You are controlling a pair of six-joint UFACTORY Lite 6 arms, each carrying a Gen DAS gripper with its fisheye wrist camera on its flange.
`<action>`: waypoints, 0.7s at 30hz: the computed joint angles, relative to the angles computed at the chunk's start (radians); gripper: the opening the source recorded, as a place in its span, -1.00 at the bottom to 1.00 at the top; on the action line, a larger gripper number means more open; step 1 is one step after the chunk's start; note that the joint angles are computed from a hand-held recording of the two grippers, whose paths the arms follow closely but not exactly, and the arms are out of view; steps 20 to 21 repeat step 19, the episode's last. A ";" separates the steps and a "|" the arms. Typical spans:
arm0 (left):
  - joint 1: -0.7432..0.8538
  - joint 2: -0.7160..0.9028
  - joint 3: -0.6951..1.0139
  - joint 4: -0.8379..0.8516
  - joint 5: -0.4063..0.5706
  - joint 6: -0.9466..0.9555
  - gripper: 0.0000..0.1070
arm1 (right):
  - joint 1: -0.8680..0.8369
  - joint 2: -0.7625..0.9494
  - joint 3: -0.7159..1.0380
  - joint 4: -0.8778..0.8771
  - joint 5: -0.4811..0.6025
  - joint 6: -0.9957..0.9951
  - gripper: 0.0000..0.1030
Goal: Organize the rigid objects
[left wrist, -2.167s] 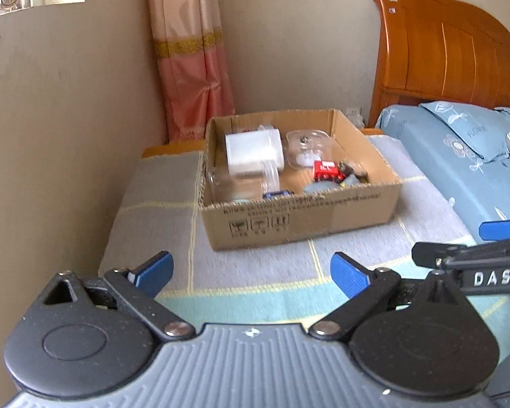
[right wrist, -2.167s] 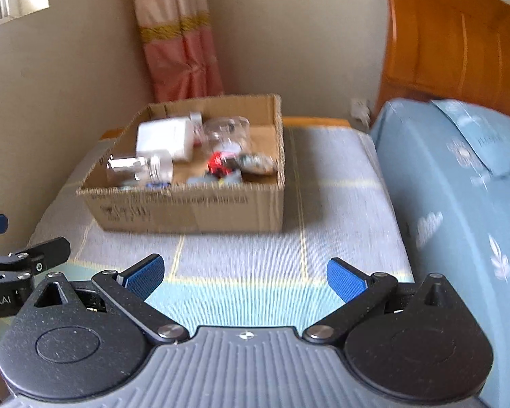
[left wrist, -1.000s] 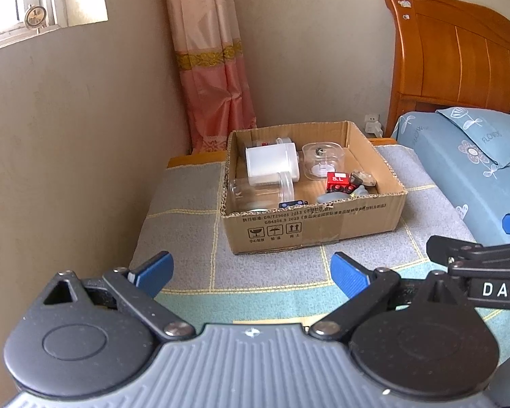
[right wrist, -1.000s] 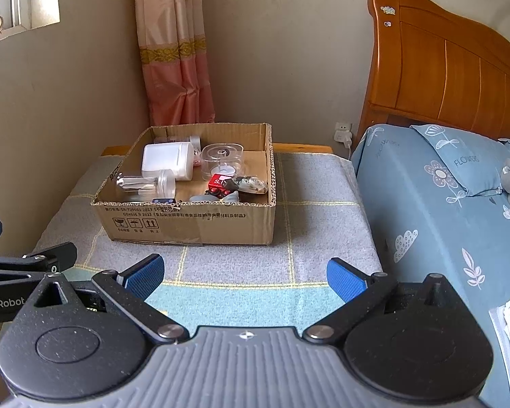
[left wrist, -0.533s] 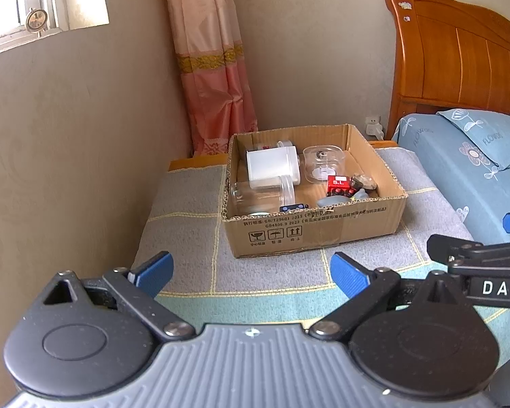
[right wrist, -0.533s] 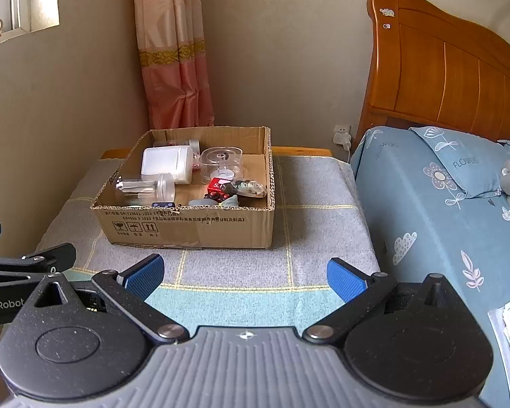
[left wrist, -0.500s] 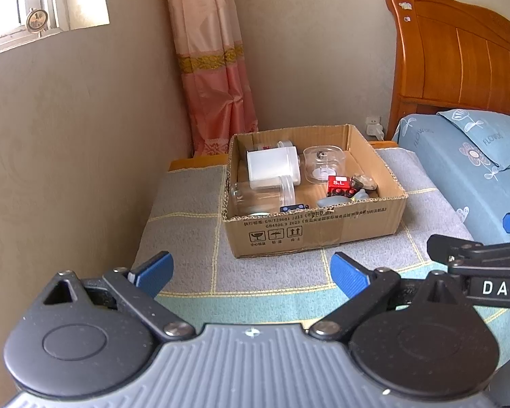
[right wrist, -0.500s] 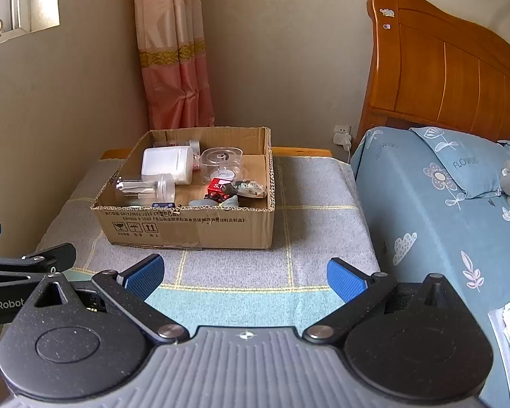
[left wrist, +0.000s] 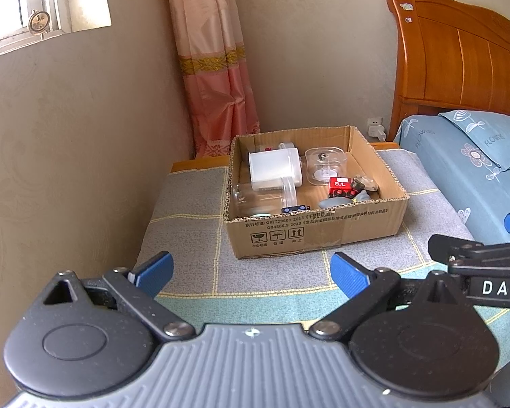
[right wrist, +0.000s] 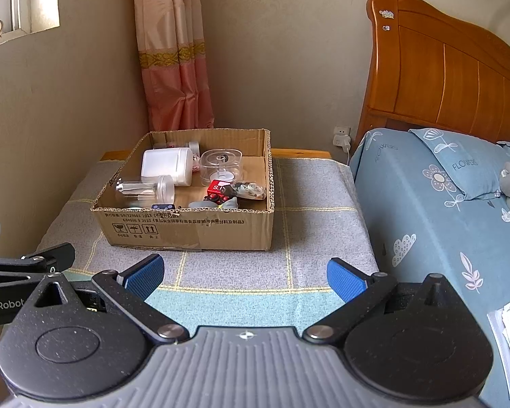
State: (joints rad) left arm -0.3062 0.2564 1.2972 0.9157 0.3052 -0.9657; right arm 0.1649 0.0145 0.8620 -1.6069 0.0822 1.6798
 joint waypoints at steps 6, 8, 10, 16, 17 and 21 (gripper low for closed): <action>0.001 -0.001 -0.005 0.005 -0.002 -0.005 0.84 | 0.001 0.000 -0.003 -0.053 0.004 0.054 1.00; 0.003 -0.003 -0.009 0.005 -0.004 -0.005 0.84 | 0.002 0.002 -0.001 -0.028 0.004 0.030 1.00; 0.005 -0.007 -0.013 0.003 -0.005 -0.004 0.84 | 0.001 0.001 -0.002 -0.028 0.005 0.029 1.00; 0.007 -0.007 -0.014 -0.005 -0.006 0.004 0.84 | 0.000 0.001 -0.003 -0.035 0.003 0.036 1.00; 0.006 -0.006 -0.013 -0.002 -0.005 0.002 0.84 | 0.000 0.001 -0.002 -0.033 0.004 0.033 1.00; 0.006 -0.006 -0.012 -0.002 -0.006 0.002 0.84 | 0.000 0.000 -0.002 -0.023 0.003 0.023 1.00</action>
